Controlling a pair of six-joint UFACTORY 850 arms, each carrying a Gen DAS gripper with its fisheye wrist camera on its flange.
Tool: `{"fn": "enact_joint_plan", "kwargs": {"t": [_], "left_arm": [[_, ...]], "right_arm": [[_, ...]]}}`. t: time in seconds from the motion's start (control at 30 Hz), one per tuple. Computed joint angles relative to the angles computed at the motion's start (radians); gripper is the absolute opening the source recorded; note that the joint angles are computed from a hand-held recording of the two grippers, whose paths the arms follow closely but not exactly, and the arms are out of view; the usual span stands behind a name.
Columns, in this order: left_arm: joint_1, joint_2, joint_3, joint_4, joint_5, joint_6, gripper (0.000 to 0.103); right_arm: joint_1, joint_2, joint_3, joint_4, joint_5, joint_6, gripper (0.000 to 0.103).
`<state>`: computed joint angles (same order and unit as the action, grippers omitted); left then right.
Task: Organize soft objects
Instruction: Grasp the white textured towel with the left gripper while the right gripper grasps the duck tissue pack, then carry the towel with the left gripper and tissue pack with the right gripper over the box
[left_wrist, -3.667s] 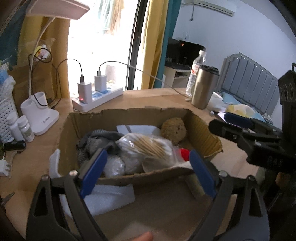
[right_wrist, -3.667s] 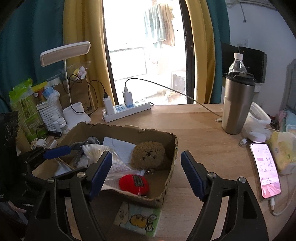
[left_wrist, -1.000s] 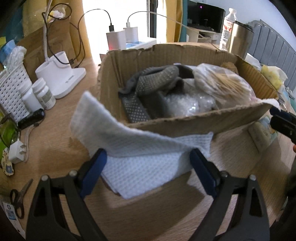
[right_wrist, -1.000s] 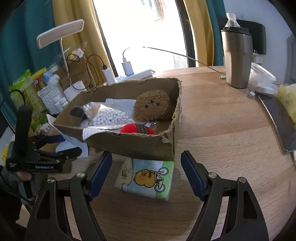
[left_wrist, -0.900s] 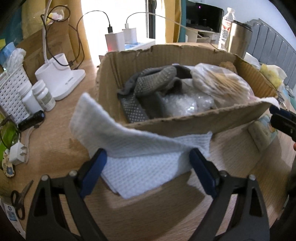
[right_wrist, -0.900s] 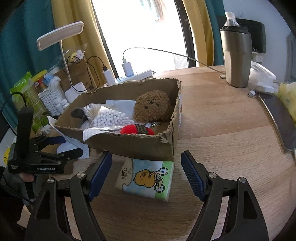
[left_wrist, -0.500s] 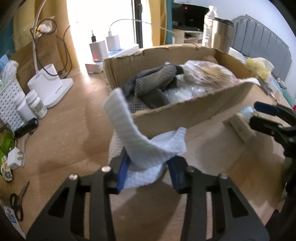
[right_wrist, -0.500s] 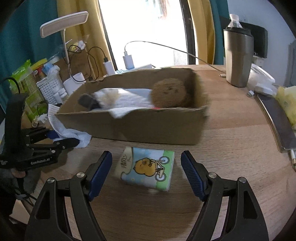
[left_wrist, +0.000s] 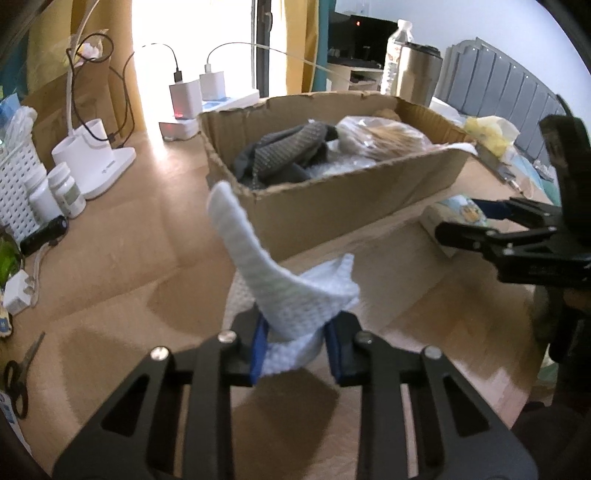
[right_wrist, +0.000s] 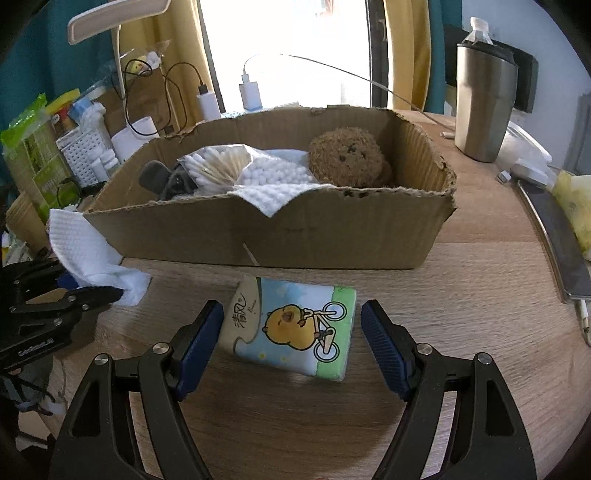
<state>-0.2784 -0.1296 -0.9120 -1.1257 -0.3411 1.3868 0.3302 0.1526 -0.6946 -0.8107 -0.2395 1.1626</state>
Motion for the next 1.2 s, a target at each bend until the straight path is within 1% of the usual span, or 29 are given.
{"fn": "enact_joint_plan", "kwargs": {"t": [0.03, 0.1, 0.17, 0.23, 0.3, 0.37, 0.53, 0.73, 0.93, 1.0, 1.07, 1.2], "left_arm": [[0.003, 0.007, 0.005, -0.018, -0.007, 0.015, 0.028], [0.006, 0.018, 0.013, -0.044, -0.017, 0.038, 0.027], [0.011, 0.032, 0.022, -0.077, -0.030, 0.067, 0.027], [0.015, 0.043, 0.028, -0.095, -0.044, 0.079, 0.027], [0.017, 0.052, 0.036, -0.117, -0.053, 0.094, 0.027], [0.022, 0.059, 0.042, -0.138, -0.069, 0.108, 0.028], [0.025, 0.070, 0.050, -0.203, -0.090, 0.155, 0.027], [0.031, 0.066, 0.042, -0.253, -0.116, 0.190, 0.028], [0.030, 0.048, 0.026, -0.284, -0.119, 0.189, 0.028], [0.029, 0.043, 0.021, -0.287, -0.118, 0.181, 0.028], [0.027, 0.039, 0.016, -0.283, -0.116, 0.175, 0.028], [0.026, 0.033, 0.009, -0.263, -0.106, 0.156, 0.028]], "right_arm": [[0.001, -0.002, 0.000, -0.005, -0.002, 0.002, 0.079], [0.005, -0.006, -0.003, -0.005, -0.006, -0.008, 0.075], [0.008, -0.003, -0.001, -0.001, 0.001, -0.009, 0.074], [0.009, 0.014, 0.012, -0.030, 0.024, 0.021, 0.074], [0.013, 0.027, 0.021, -0.047, 0.028, 0.041, 0.074], [0.016, 0.038, 0.028, -0.054, 0.023, 0.049, 0.074], [0.005, 0.083, 0.057, -0.146, -0.015, 0.145, 0.074], [-0.059, 0.116, 0.086, -0.198, -0.089, 0.189, 0.074], [-0.125, 0.117, 0.091, -0.223, -0.130, 0.182, 0.074], [-0.146, 0.102, 0.081, -0.231, -0.135, 0.185, 0.074], [-0.171, 0.088, 0.072, -0.250, -0.119, 0.207, 0.074], [-0.186, 0.061, 0.052, -0.330, -0.095, 0.287, 0.074]]}}
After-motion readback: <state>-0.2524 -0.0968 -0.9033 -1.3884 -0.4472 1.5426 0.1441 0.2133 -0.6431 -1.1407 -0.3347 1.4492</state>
